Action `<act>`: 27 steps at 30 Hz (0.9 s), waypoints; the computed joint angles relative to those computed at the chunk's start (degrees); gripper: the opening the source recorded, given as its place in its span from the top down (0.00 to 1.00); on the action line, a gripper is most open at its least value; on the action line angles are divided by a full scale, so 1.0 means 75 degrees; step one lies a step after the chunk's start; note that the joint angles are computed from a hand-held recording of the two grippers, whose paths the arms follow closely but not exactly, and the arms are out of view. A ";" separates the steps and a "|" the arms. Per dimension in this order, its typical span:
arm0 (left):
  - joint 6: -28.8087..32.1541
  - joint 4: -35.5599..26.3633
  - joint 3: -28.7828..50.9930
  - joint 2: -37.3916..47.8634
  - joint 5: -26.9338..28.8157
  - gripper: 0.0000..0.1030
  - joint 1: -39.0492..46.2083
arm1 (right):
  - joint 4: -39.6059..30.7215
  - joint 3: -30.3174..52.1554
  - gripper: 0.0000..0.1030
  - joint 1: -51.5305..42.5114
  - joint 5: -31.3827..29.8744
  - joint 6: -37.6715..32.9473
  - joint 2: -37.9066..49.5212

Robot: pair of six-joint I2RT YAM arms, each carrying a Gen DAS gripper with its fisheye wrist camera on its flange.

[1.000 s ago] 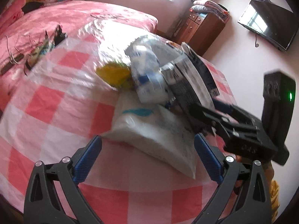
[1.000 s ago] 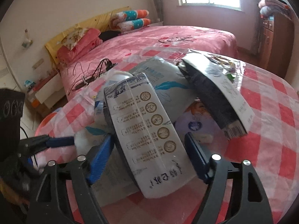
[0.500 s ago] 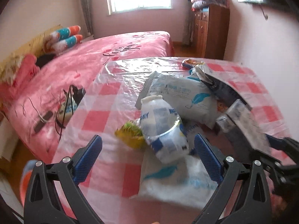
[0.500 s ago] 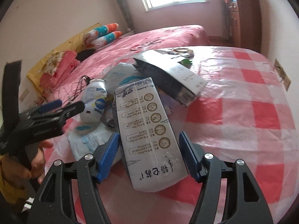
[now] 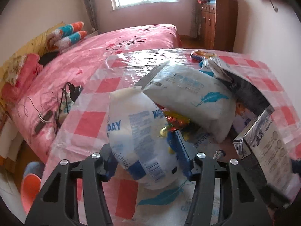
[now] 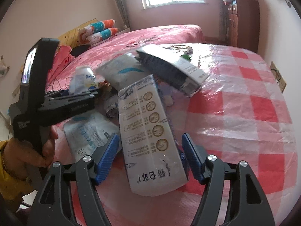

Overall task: Collect trash
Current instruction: 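Grasp the white bottle with the left tool while the right tool holds the carton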

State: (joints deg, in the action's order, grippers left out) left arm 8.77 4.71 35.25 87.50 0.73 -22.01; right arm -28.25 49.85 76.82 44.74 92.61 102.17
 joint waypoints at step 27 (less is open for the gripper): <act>0.1318 -0.0969 -0.0494 -0.0374 0.3501 0.58 0.2379 | -0.3237 0.2233 0.36 0.0399 0.0238 0.1625 0.1210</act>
State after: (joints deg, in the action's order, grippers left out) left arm 18.66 -2.56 31.55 84.69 26.99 -4.16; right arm -52.52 66.60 79.81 46.52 104.80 111.25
